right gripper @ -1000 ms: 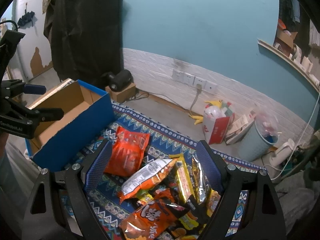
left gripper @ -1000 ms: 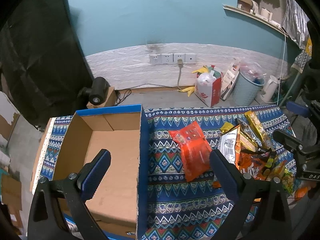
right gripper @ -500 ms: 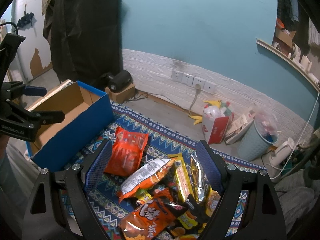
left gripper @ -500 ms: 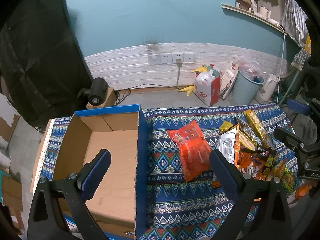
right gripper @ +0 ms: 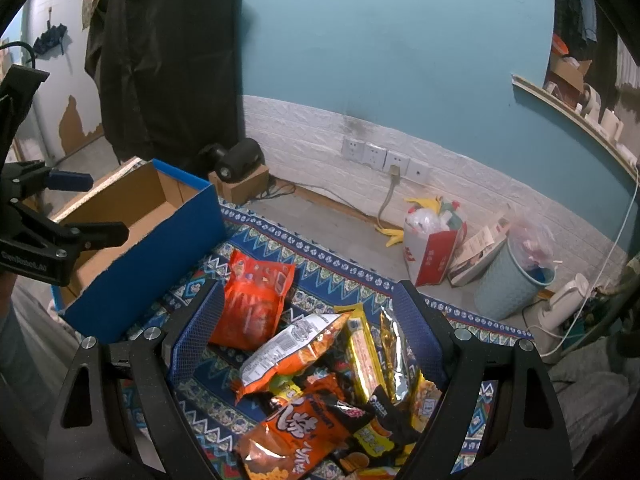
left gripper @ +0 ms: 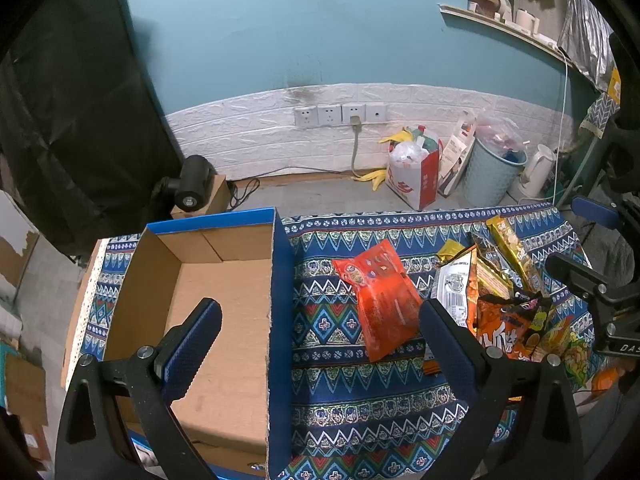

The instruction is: Organize snacks

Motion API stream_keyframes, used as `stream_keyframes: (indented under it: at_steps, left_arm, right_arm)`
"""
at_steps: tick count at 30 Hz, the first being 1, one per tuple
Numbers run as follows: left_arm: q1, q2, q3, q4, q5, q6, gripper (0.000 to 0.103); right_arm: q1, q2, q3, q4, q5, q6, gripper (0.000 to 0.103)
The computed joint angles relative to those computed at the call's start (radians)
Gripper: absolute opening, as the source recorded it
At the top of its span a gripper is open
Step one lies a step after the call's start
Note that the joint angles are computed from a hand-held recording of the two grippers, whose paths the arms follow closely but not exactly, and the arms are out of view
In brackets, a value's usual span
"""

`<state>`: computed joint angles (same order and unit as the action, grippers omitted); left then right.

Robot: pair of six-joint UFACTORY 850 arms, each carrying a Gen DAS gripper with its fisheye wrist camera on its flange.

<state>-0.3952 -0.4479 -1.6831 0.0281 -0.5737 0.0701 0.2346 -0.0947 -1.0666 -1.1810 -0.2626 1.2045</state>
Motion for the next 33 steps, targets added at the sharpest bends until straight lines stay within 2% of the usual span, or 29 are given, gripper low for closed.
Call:
stream_keyframes:
  at_steps: [16,33]
  left_arm:
    - [-0.012,-0.001,0.005,0.015,-0.002,-0.012,0.100]
    - [-0.044,-0.041,-0.048,0.052,-0.035,-0.024,0.100]
  right_arm:
    - [-0.008,0.002,0.005,0.008,0.004,-0.002,0.084]
    - [-0.040,0.021,0.034,0.021,0.031,0.005,0.084]
